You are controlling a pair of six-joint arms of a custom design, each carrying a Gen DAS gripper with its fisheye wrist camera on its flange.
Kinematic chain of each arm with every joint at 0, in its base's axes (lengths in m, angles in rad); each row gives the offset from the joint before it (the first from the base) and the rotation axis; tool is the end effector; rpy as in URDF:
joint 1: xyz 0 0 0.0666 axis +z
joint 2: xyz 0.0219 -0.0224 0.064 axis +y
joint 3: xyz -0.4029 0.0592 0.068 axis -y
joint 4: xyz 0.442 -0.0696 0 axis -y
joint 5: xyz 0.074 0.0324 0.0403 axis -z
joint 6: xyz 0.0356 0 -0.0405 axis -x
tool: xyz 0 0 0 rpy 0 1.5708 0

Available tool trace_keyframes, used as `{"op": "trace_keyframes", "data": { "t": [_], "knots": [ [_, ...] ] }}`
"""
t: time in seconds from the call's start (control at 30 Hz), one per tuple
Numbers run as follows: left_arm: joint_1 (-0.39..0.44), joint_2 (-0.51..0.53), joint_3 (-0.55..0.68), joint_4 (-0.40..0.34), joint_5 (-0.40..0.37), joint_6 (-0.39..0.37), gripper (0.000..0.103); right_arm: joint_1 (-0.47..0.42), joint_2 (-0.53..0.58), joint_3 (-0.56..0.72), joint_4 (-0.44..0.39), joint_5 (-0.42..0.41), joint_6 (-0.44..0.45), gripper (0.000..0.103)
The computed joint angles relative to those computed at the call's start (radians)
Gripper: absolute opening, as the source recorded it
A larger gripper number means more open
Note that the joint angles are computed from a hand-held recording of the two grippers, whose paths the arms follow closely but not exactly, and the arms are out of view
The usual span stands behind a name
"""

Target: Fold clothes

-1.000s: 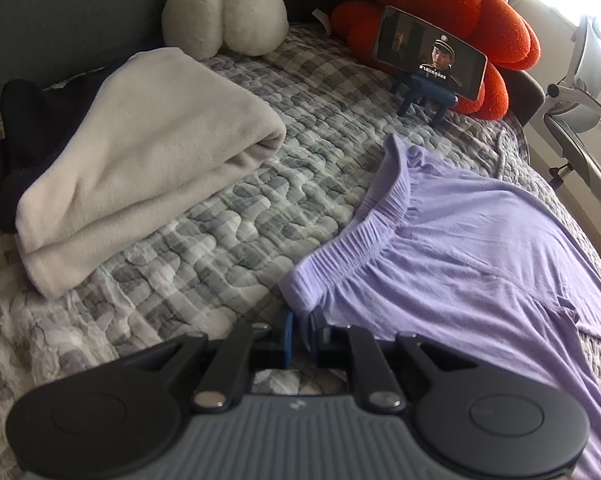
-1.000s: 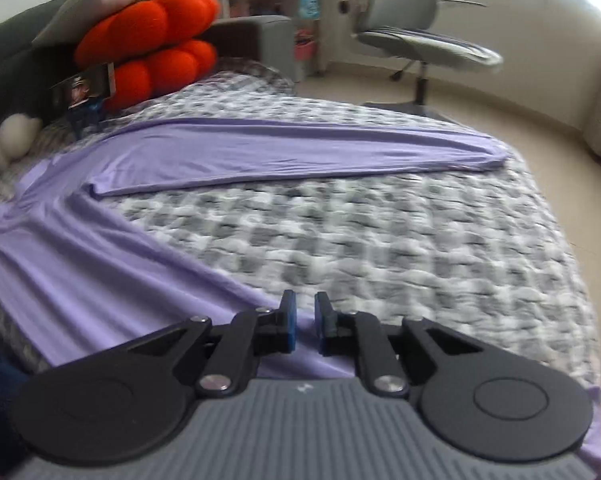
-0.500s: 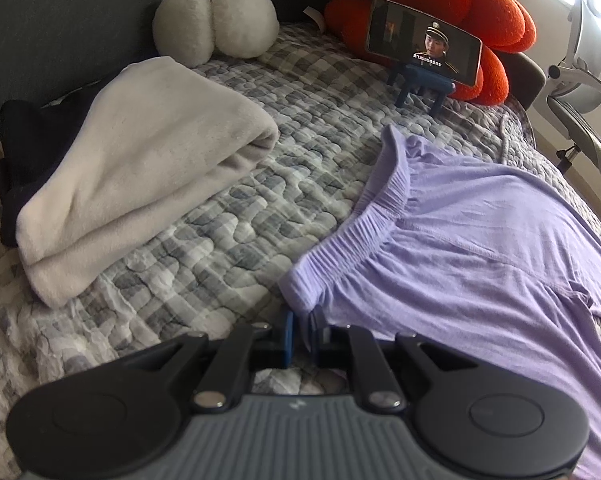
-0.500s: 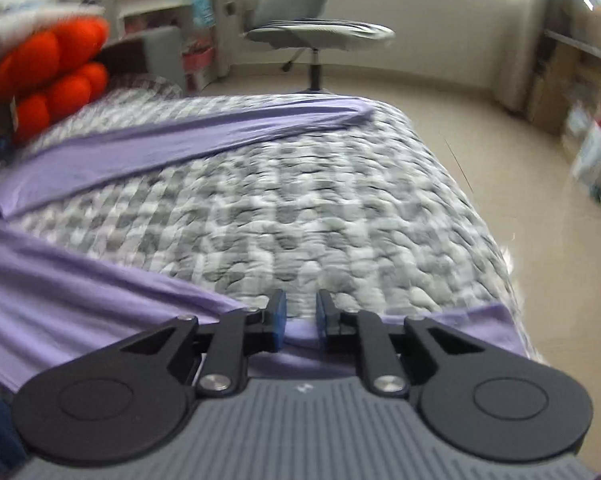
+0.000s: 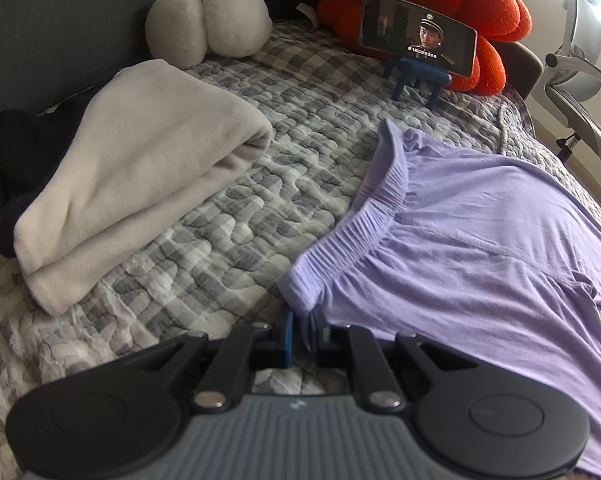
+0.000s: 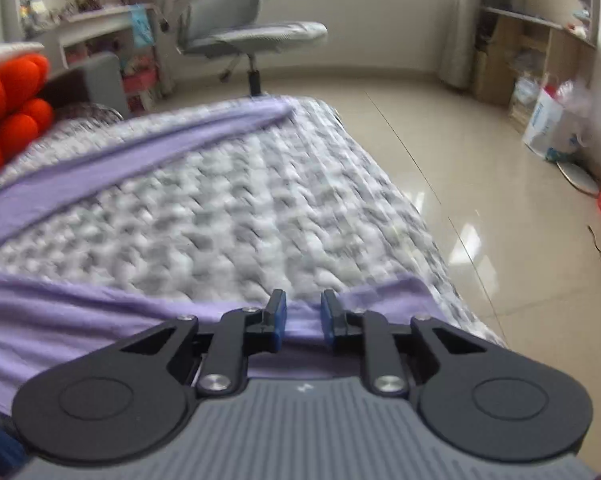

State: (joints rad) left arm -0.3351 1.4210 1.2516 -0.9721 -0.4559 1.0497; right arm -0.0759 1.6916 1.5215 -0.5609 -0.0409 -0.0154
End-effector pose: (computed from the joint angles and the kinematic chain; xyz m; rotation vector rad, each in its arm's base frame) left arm 0.4853 -0.1528 0.3682 -1.0030 2.3215 0.0995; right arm 0.6532 -0.0486 0.3742 0.0840 2.2996 0.0160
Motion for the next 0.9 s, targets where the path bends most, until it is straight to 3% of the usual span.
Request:
{"op": "trace_keyframes", "data": {
  "t": [0.3,0.4,0.63,0.73,0.9],
  "knots": [
    [0.002,-0.003,-0.004,0.007,0.003,-0.007,0.010,-0.035,-0.013,-0.015,-0.001,0.043,-0.026,0.023],
    [-0.002,-0.003,-0.006,0.009,-0.005,-0.010,0.010,-0.043,-0.016,-0.016,0.002,0.088,-0.016,0.029],
    [0.001,-0.008,-0.013,0.020,0.000,-0.003,0.010,-0.092,-0.057,-0.044,-0.006,0.090,-0.114,0.029],
    [-0.001,-0.011,-0.018,0.029,-0.005,0.008,0.010,-0.121,-0.086,-0.069,-0.023,0.058,-0.166,0.029],
    [0.001,-0.020,-0.032,0.049,-0.003,0.025,0.010,-0.178,-0.109,-0.096,-0.052,-0.137,-0.362,0.032]
  ]
}}
